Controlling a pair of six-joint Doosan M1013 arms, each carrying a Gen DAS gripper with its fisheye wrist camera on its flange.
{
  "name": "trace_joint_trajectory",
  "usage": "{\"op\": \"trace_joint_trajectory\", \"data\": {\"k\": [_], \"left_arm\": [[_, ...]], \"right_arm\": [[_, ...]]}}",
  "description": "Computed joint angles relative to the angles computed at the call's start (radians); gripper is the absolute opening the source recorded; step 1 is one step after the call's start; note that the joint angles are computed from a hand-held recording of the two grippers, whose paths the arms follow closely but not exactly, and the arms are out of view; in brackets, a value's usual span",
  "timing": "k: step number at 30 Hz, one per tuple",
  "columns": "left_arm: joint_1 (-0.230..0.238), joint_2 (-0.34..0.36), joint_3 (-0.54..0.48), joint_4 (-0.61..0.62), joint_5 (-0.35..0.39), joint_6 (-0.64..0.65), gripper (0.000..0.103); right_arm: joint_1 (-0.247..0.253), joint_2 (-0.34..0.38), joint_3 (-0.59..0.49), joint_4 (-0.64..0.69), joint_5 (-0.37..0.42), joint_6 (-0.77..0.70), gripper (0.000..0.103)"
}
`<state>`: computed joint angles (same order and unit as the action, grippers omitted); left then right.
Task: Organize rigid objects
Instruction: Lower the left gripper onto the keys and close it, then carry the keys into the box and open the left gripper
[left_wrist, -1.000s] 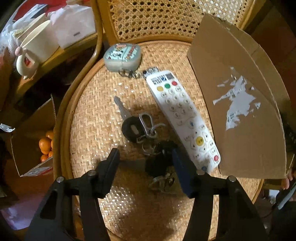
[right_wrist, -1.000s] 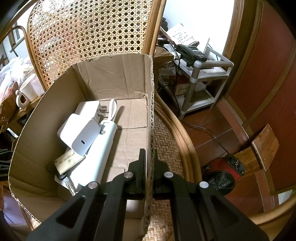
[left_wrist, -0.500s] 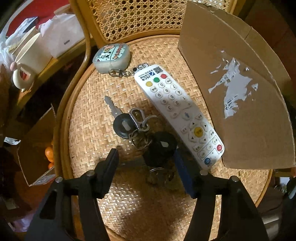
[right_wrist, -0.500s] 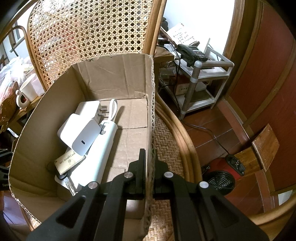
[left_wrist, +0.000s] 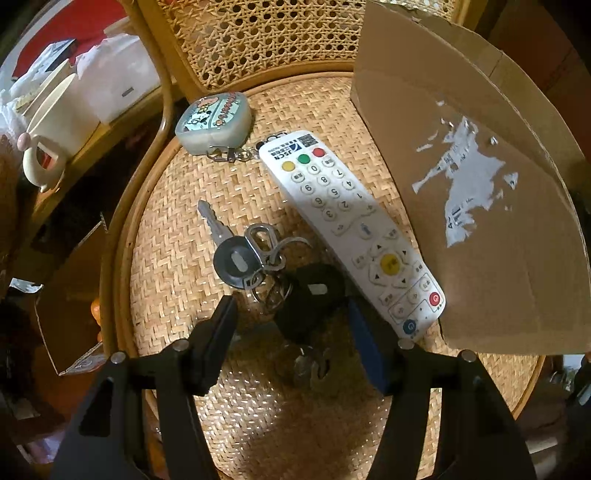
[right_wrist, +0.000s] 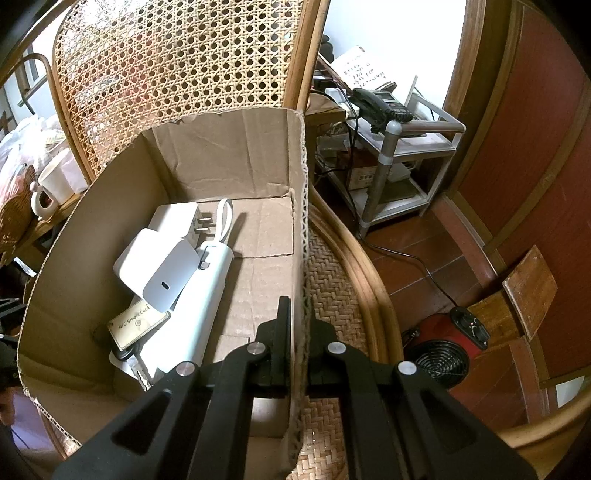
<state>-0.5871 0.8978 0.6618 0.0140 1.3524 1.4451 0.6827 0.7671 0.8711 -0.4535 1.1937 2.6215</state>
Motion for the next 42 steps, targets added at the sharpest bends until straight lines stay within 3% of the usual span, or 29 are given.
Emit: {"op": "trace_joint_trajectory", "data": {"k": [2, 4, 5, 6, 9, 42], "left_arm": [[0.002, 0.002, -0.003, -0.003, -0.005, -0.008, 0.06], [0.0, 0.001, -0.003, 0.01, -0.011, -0.029, 0.049], [0.0, 0.001, -0.006, 0.014, -0.015, -0.035, 0.035], [0.001, 0.003, -0.012, 0.012, -0.017, -0.042, 0.03], [0.0, -0.001, -0.013, 0.018, -0.017, -0.04, 0.027], [-0.003, -0.095, 0.116, 0.006, -0.195, -0.076, 0.025]], "right_arm": [[0.0, 0.0, -0.001, 0.0, 0.001, -0.001, 0.006], [0.0, 0.0, 0.0, -0.001, 0.001, 0.001, 0.006], [0.0, 0.0, -0.001, 0.0, 0.001, 0.0, 0.006], [0.0, 0.001, -0.001, 0.0, 0.001, -0.001, 0.006], [0.0, 0.001, -0.002, -0.001, 0.002, -0.001, 0.006], [0.001, 0.005, -0.016, -0.008, 0.025, -0.019, 0.006]]}}
